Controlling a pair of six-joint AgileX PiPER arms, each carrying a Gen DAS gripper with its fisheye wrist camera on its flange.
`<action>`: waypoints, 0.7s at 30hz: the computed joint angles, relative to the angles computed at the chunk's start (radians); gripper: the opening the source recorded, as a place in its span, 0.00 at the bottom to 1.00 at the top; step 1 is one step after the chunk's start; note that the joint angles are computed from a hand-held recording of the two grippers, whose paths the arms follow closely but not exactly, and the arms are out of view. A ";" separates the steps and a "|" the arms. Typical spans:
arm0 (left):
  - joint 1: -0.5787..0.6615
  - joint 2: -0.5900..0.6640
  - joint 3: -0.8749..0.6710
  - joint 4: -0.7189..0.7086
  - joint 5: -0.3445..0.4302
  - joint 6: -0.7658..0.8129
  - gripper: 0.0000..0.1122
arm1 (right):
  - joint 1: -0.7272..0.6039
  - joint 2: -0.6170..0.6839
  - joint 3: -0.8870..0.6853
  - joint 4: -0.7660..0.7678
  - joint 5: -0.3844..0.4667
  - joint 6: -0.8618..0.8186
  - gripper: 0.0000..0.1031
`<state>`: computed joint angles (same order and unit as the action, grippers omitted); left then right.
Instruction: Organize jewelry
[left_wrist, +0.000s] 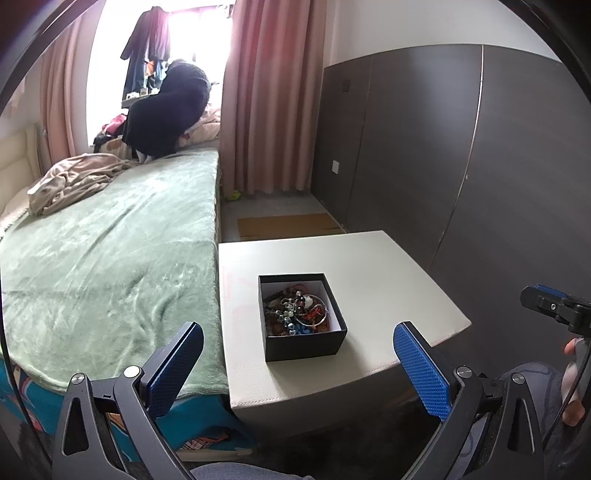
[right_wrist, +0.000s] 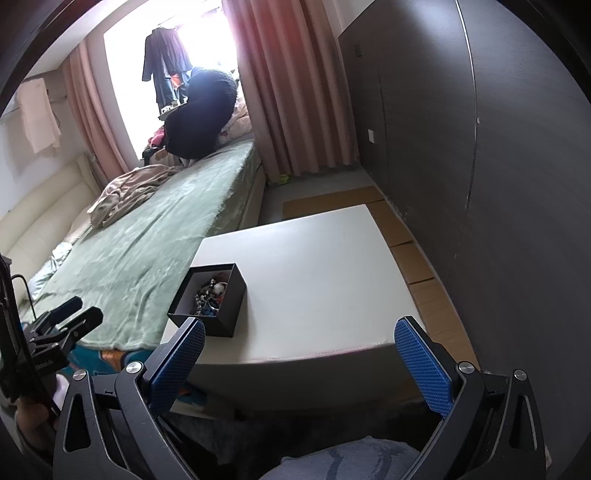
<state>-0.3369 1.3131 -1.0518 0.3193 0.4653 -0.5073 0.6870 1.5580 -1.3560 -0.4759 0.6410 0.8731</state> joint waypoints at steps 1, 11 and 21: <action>0.000 0.000 0.000 0.000 -0.001 0.000 0.91 | 0.000 0.000 0.000 0.000 0.000 0.000 1.00; 0.001 0.000 0.000 0.000 -0.002 -0.001 0.91 | -0.003 -0.001 0.001 0.003 -0.001 -0.004 1.00; -0.001 -0.007 0.007 0.024 -0.005 -0.025 0.91 | -0.009 0.000 -0.003 0.010 0.000 -0.009 1.00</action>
